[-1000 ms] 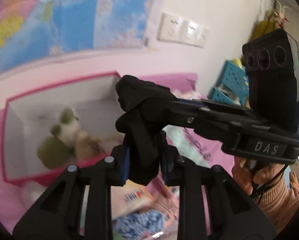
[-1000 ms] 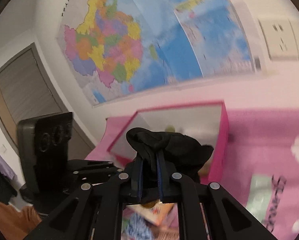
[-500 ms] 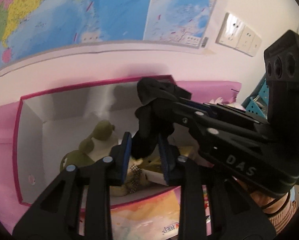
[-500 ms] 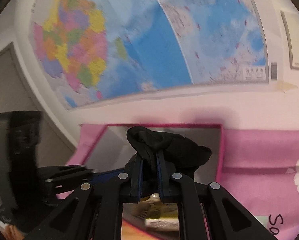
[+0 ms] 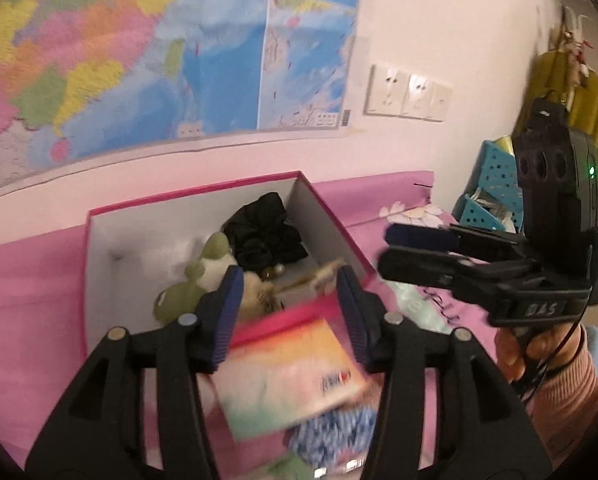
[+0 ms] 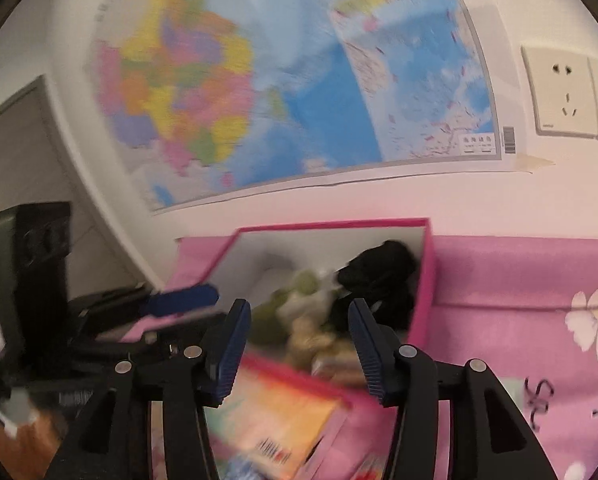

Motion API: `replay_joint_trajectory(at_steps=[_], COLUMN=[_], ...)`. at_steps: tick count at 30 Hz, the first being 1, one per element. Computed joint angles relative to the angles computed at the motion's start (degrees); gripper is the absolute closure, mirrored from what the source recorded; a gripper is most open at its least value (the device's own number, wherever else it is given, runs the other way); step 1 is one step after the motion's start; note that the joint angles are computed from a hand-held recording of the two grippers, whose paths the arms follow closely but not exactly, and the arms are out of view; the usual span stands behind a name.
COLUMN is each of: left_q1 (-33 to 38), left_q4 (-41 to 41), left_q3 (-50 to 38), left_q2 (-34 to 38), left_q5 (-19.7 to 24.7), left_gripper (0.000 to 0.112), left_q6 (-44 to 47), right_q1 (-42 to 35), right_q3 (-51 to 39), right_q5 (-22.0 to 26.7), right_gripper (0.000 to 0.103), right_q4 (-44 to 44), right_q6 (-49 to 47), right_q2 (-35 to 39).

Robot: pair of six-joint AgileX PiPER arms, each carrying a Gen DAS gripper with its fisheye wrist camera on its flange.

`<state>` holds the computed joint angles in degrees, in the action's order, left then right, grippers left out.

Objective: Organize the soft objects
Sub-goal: 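Grasp the blue gingham scrunchie on the bed with the right tool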

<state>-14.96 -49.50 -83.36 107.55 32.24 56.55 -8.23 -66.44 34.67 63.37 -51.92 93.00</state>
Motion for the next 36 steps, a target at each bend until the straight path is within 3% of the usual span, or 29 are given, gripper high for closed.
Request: replay_joint_trajectory(at_steps=[4,7,9,14,17,21,29,31,36], left_q1=[4.8,6.0,7.1,5.9,5.8,5.5,5.0,4.7,5.4], left_q4=[-11.0,-13.0,-13.7,-11.7,-11.2,-9.9,-9.1,-8.5,-8.5], left_q3=[11.1,16.8,19.0,23.1,23.6,23.4,22.0,21.3,19.4], left_q2=[-5.2,-6.8,-6.5,-4.9,-3.3,-1.3,1.3,1.9,3.2], left_q5=[3.8,3.0,4.6,0.8,0.7,0.5,2.1,2.2,5.8], left_gripper=[0.06,0.06,0.06,0.06,0.06,0.06,0.06,0.06,0.06], left_q6=[13.3,16.1,17.3,16.5,15.6,13.8,13.0,12.3,12.2], right_q1=[-1.5,-0.1,2.7,7.4,11.6,13.5,14.3,14.3,12.3], right_q3=[9.9,15.7,18.9,22.4,22.7,23.0,23.4,23.4,24.0], right_q5=[4.6,5.0,2.5,-1.5,-6.7,-8.5,-10.3,-10.3,-7.2], right_gripper=[0.046,0.046,0.046,0.046,0.046,0.047,0.077,0.09,0.093], right_q4=[5.6,4.9,3.1,2.7,-0.1,1.3,1.8,1.7,6.5], right_q6=[-8.3,-8.8,-6.9,-5.6,-2.3,-2.8,-2.6,-2.7,-8.1], right_q2=[-7.2,-9.7,-9.9,-7.5,-6.0,-4.3,-3.6,-3.6,-5.5])
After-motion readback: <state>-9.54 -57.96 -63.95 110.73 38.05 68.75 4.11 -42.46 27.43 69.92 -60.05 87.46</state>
